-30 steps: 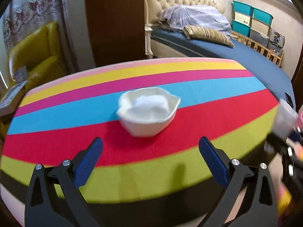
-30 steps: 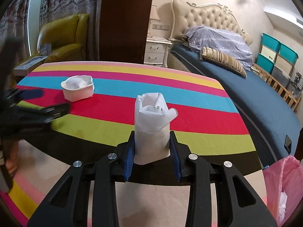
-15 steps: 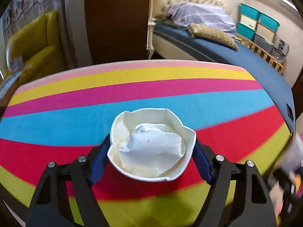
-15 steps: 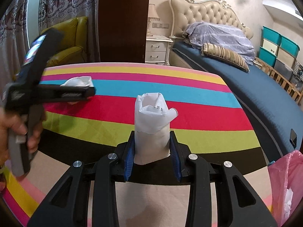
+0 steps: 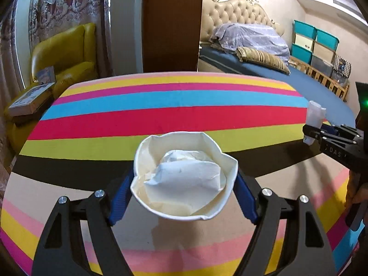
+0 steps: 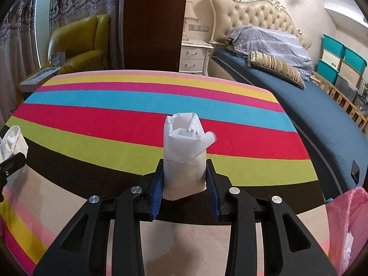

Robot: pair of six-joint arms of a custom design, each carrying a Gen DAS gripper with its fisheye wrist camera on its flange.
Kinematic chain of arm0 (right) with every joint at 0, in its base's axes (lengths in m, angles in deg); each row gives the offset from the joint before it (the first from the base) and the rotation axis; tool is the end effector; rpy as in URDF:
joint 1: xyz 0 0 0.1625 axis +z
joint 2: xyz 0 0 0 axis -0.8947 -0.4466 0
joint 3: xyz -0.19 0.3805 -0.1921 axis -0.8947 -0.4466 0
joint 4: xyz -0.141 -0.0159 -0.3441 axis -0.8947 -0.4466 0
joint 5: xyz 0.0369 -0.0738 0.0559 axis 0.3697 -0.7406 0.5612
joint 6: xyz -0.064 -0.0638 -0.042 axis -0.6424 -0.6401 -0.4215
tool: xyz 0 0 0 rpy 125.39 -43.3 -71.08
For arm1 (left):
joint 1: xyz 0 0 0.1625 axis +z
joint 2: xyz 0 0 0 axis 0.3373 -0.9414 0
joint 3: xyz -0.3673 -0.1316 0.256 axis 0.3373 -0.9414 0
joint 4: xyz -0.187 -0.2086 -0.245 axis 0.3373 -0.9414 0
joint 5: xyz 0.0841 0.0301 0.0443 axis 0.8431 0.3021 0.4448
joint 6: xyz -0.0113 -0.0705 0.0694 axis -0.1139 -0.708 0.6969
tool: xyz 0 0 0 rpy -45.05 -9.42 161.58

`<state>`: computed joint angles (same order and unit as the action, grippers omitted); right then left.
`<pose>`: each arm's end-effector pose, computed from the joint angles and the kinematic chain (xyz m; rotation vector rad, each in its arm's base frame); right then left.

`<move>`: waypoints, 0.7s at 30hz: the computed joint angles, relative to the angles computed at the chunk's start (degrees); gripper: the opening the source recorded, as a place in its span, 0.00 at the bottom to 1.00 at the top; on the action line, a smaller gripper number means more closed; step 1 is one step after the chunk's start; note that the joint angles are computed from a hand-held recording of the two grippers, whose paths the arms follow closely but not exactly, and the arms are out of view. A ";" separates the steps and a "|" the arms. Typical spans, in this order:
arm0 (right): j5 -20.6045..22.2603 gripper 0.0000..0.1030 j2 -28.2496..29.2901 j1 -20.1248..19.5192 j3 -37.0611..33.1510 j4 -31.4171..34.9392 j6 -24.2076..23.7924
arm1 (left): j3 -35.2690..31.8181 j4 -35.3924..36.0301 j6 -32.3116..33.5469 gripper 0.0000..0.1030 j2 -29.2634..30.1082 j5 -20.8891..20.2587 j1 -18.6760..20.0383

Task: Collect trash
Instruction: 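Lift the paper cup and paper bag and carry them over the wastebasket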

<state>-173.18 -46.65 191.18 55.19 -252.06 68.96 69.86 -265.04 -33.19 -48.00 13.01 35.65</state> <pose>0.3764 -0.3983 -0.0115 0.6413 -2.1593 0.8317 -0.0105 -0.3877 0.3152 0.4225 2.2207 -0.9929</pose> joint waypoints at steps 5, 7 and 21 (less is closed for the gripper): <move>-0.92 0.33 0.16 0.06 -0.42 0.74 0.95 | 0.64 1.49 0.08 0.74 -0.64 0.69 -0.52; -0.91 0.33 0.02 -0.10 -0.41 1.22 1.62 | 0.52 -0.75 0.80 0.74 0.53 0.90 -0.43; -2.43 0.33 0.68 0.53 -0.57 0.12 1.84 | 3.48 -8.69 4.35 0.74 3.06 5.73 -3.68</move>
<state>-175.61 -45.96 191.71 54.62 -251.94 70.80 73.34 -273.73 -28.84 -44.95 18.74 31.97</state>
